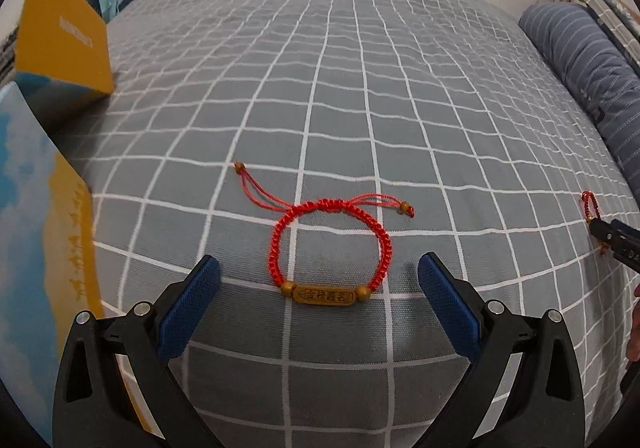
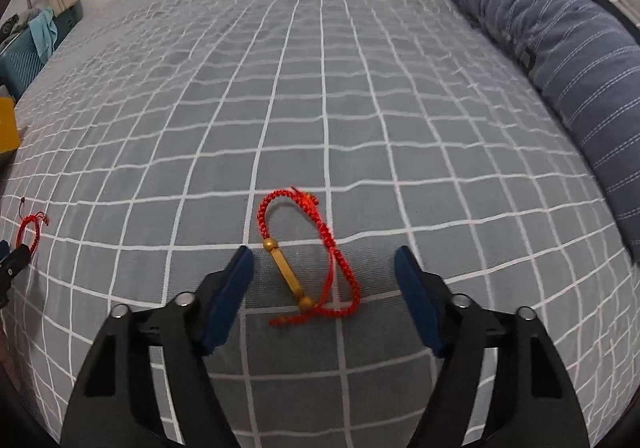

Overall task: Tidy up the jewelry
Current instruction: 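Grasp the gold-tag red string bracelet with the left tool while the right tool grasps another, then carry both red string bracelets over the open white box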

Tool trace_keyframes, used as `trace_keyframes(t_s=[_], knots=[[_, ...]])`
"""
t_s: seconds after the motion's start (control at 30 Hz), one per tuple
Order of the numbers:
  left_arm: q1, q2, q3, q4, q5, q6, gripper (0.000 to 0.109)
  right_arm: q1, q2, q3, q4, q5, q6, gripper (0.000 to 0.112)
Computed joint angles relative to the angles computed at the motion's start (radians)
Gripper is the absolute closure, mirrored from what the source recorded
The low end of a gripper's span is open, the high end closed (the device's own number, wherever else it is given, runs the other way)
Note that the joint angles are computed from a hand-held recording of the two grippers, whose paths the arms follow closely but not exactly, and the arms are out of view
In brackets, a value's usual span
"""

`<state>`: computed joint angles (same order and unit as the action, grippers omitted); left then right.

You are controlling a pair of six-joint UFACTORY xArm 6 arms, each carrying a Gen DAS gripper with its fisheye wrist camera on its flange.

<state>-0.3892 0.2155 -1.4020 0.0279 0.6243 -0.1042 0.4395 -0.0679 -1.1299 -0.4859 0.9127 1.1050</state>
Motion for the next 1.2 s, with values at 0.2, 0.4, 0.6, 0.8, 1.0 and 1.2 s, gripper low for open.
trace_keyframes(t_s=[0.2, 0.4, 0.6, 0.8, 1.0, 1.2], knots=[[-0.007, 0.02, -0.036, 0.021, 0.06, -0.001, 0.037, -0.011, -0.001, 0.02, 0.033, -0.052, -0.018, 0.081], [-0.009, 0.006, -0.039, -0.031, 0.09, 0.033, 0.075, 0.001, 0.009, -0.008, 0.04, -0.02, -0.039, 0.102], [-0.012, -0.034, -0.006, -0.056, 0.073, 0.062, 0.077, 0.013, -0.005, -0.011, 0.033, 0.014, -0.015, 0.103], [-0.014, -0.07, 0.01, -0.025, 0.075, 0.045, 0.077, 0.034, -0.036, -0.008, 0.007, 0.05, 0.026, 0.103], [-0.014, -0.121, 0.036, -0.034, 0.092, 0.045, 0.077, 0.06, -0.092, 0.024, -0.001, 0.033, 0.063, 0.103], [0.002, -0.189, 0.072, -0.111, 0.149, 0.084, 0.077, 0.114, -0.137, 0.02, -0.037, 0.078, 0.092, 0.103]])
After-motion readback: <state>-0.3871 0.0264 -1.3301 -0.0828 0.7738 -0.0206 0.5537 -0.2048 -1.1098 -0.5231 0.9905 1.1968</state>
